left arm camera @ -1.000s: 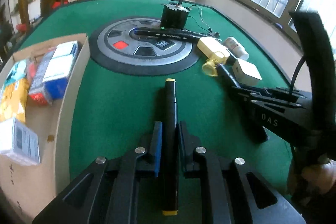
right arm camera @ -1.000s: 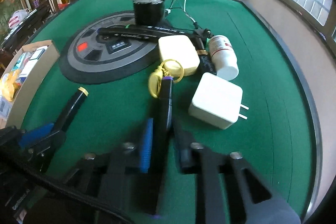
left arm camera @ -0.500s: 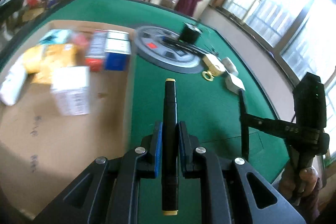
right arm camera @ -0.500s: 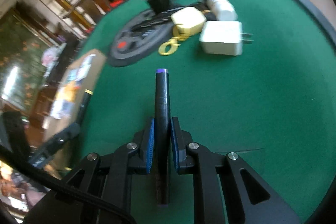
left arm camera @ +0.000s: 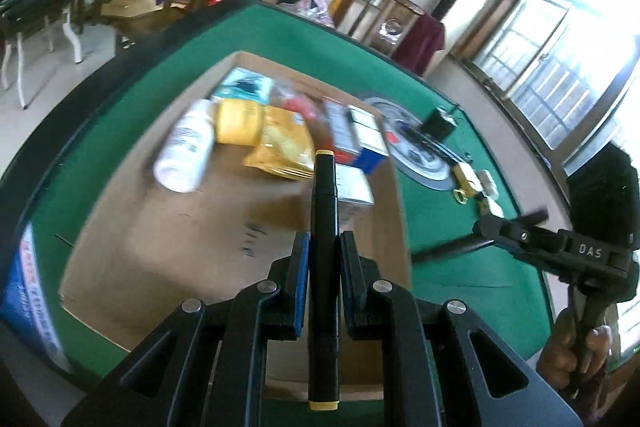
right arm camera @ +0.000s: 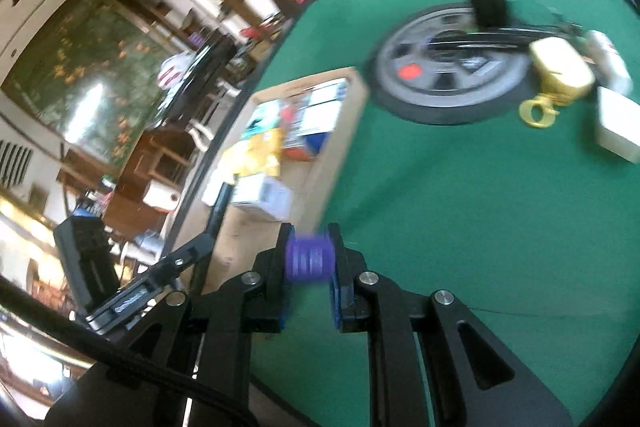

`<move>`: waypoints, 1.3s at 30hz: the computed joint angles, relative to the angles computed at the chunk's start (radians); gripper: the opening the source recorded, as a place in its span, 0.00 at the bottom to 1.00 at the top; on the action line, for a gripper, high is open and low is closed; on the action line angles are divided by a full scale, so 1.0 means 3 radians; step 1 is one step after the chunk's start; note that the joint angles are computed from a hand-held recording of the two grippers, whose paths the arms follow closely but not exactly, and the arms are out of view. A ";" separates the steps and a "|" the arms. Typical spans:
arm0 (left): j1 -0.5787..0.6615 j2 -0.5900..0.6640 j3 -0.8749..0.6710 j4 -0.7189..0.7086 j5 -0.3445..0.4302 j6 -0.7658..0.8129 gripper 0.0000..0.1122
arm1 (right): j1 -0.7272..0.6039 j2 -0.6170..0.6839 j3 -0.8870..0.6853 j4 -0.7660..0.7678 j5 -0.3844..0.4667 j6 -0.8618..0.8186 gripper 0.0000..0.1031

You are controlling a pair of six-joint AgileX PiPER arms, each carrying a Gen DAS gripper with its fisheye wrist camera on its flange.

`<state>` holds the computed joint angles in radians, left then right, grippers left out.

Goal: Organize objects
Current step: 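Carry both black markers over the cardboard tray with both tools, then open both tools to drop the markers into the tray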

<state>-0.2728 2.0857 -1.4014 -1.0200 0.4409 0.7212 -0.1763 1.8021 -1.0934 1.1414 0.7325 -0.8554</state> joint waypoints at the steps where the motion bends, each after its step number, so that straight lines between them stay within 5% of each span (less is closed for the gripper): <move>1: 0.0009 0.0048 -0.0069 0.0129 0.0011 -0.0126 0.11 | 0.0110 0.0043 -0.0105 -0.0121 -0.0061 0.0146 0.13; 18: -0.0046 0.0896 -0.1518 0.1491 0.0667 -0.1415 0.11 | 0.0840 0.1167 -0.1867 -0.1882 0.0089 0.2181 0.13; 24: 0.0000 0.0982 -0.1585 0.1374 0.0686 -0.1413 0.12 | 0.0928 0.1336 -0.2109 -0.2271 0.0082 0.2626 0.13; 26: 0.0020 0.0889 -0.1419 0.1274 0.0591 -0.1298 0.16 | 0.0903 0.1304 -0.2064 -0.2254 0.0054 0.2604 0.13; 28: 0.0030 0.0797 -0.1274 0.1233 0.0478 -0.1244 0.31 | 0.0860 0.1179 -0.1883 -0.2137 -0.0055 0.2482 0.15; 31: 0.0070 0.0595 -0.0948 0.0948 0.0256 -0.0977 0.42 | 0.0832 0.0947 -0.1589 -0.2143 -0.0268 0.2411 0.34; 35: 0.0112 0.0383 -0.0628 0.0703 0.0064 -0.0793 0.46 | 0.0739 0.0651 -0.1199 -0.2075 -0.0513 0.2231 0.48; 39: 0.0086 0.0222 -0.0425 0.0630 -0.0084 -0.0656 0.47 | 0.0580 0.0283 -0.0818 -0.2253 -0.0742 0.2164 0.50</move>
